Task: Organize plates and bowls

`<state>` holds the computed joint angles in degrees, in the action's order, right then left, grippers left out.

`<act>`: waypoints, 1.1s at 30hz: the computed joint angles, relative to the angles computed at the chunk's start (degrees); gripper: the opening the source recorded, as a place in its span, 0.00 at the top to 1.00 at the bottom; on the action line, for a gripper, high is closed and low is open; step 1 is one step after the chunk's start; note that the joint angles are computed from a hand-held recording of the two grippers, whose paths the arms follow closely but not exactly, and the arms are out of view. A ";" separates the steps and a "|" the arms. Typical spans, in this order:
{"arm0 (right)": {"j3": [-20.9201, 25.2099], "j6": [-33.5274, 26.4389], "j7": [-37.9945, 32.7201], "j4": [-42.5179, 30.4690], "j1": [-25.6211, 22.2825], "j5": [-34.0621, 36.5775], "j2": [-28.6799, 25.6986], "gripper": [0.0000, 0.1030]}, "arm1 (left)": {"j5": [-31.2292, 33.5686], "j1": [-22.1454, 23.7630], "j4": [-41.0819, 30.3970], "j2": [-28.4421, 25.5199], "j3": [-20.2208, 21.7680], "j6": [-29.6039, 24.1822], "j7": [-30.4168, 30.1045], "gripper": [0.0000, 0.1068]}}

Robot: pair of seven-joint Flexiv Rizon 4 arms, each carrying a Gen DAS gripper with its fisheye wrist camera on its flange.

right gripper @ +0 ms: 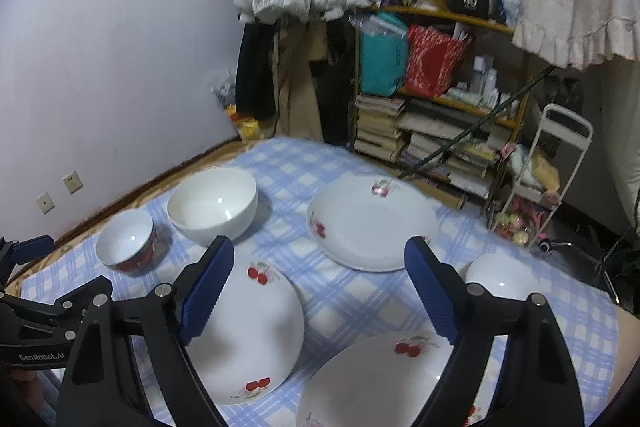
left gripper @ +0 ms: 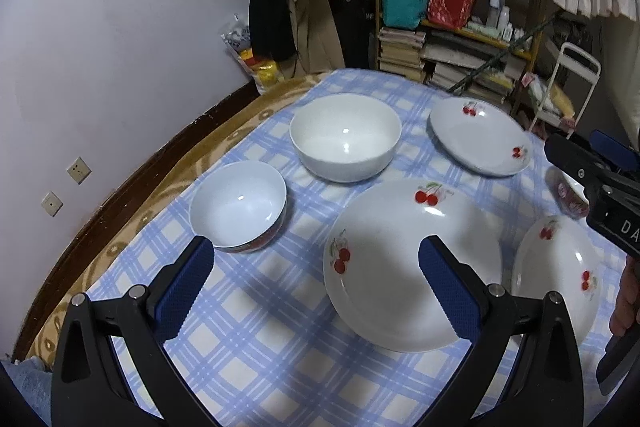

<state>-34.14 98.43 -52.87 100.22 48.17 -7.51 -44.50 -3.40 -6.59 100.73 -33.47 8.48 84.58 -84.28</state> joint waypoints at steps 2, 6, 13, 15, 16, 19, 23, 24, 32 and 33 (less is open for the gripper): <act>2.43 -1.41 -0.16 -1.80 -2.18 -0.95 -0.83 0.14 | 0.37 -0.64 -1.45 -1.17 0.73 -1.55 -0.05 0.06; 7.84 -3.36 -0.05 -4.83 -6.86 -3.57 -2.27 0.19 | -0.75 1.24 -2.92 -2.40 -1.60 -5.50 1.06 0.06; 16.10 -6.15 -0.72 -8.27 -13.55 -8.33 -4.33 0.26 | -3.05 3.67 -5.05 -4.81 -4.32 -10.49 1.61 0.06; 19.49 -7.56 -1.22 -9.64 -16.10 -9.44 -4.97 0.29 | -3.19 3.71 -5.54 -5.37 -4.37 -11.46 1.48 0.06; 21.10 -8.31 -1.50 -10.30 -17.27 -9.95 -5.29 0.29 | -3.29 3.74 -5.83 -5.57 -4.43 -12.02 1.40 0.07; 22.61 -9.10 -1.24 -10.94 -18.47 -10.93 -6.02 0.29 | -3.69 4.10 -6.64 -6.28 -4.90 -13.78 1.45 0.09; 25.25 -10.49 -1.22 -12.24 -20.59 -11.63 -6.82 0.30 | -3.94 4.30 -7.25 -6.90 -5.21 -15.15 1.39 0.11; 25.49 -10.59 -1.24 -12.33 -20.78 -11.83 -6.90 0.30 | -3.96 4.29 -7.50 -7.09 -5.22 -15.54 1.31 0.11; 30.38 -12.40 -3.48 -13.85 -24.25 -12.32 -7.66 0.40 | -5.79 6.44 -6.28 -7.61 -8.65 -13.75 4.80 0.20; 31.06 -13.10 -3.91 -14.16 -24.63 -12.34 -7.77 0.41 | -6.29 6.66 -6.22 -7.71 -9.15 -13.73 5.42 0.21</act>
<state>-3.08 85.33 -56.78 86.06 23.53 -19.86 -52.27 -9.69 0.07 94.51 -41.18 -0.67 70.85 -78.85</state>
